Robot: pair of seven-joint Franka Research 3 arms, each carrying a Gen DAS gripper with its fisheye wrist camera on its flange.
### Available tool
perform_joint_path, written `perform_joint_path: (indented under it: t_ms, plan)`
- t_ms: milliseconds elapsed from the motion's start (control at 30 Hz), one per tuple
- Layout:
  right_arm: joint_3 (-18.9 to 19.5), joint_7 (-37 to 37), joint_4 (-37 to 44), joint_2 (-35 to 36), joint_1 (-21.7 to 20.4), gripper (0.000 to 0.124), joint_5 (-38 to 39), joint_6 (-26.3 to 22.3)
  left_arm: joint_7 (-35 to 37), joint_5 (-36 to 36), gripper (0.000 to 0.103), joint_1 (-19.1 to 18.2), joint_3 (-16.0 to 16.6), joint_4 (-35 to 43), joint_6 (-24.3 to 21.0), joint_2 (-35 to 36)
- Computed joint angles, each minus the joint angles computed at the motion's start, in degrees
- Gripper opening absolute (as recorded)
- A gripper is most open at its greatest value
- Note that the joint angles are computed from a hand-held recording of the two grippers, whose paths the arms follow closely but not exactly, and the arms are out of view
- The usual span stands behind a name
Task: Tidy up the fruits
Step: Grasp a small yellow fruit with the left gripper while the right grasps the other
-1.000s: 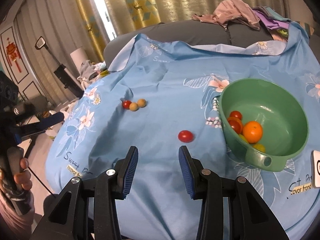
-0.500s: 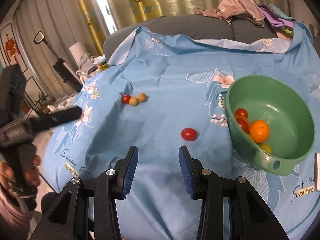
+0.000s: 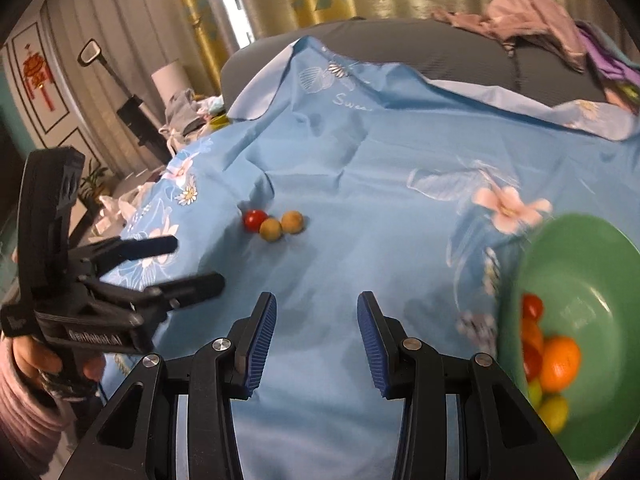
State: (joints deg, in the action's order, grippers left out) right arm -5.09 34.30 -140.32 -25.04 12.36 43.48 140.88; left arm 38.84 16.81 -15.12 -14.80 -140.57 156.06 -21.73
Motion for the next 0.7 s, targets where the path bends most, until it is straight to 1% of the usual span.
perform_joint_path:
  t_ms: [67,133,200,267,300,333,400,467,533,633,700]
  plan:
    - [0.0,0.0,2.6,2.9,0.6,0.043,0.5,-0.7,2.4,-0.9,0.086,-0.6,1.2,0.9,0.7,1.7]
    - [-0.2,-0.6,5.6,5.9,1.0,0.043,1.2,-2.8,3.7,-1.2,0.076,-0.4,1.5,2.1,0.4,3.6]
    - [0.6,0.2,8.9,9.4,0.8,0.043,1.4,-4.4,5.4,-2.8,0.072,-0.7,2.4,2.8,0.8,5.2]
    - [1.4,0.0,11.0,11.7,0.6,0.043,1.9,-5.5,5.1,-2.5,0.072,0.3,2.0,3.6,0.3,6.3]
    - [1.8,0.2,12.4,13.2,0.5,0.043,2.0,-6.4,5.1,-2.6,0.069,0.5,2.0,3.7,0.4,6.7]
    - [2.2,0.6,13.9,14.8,0.4,0.043,1.7,-7.3,5.8,-3.5,0.063,0.3,2.4,3.6,0.8,7.0]
    - [3.3,1.0,15.9,17.1,0.2,0.043,1.0,-8.0,7.5,-5.4,0.058,0.0,3.2,4.0,1.1,7.9]
    - [4.2,1.9,18.3,19.9,0.0,0.043,-0.2,-9.5,8.1,-5.3,0.057,0.4,2.8,4.7,0.1,8.6]
    - [5.0,2.9,21.2,23.0,-0.2,0.043,-1.1,-11.4,8.3,-5.6,0.052,0.7,2.8,4.8,0.2,9.0]
    - [6.2,5.1,23.6,25.9,-0.4,0.043,-2.7,-11.5,8.6,-6.3,0.051,1.1,3.0,4.9,0.2,9.4]
    - [6.8,6.1,24.4,27.1,-0.4,0.042,-3.6,-10.7,8.2,-5.8,0.05,1.6,2.8,5.5,-0.2,10.1]
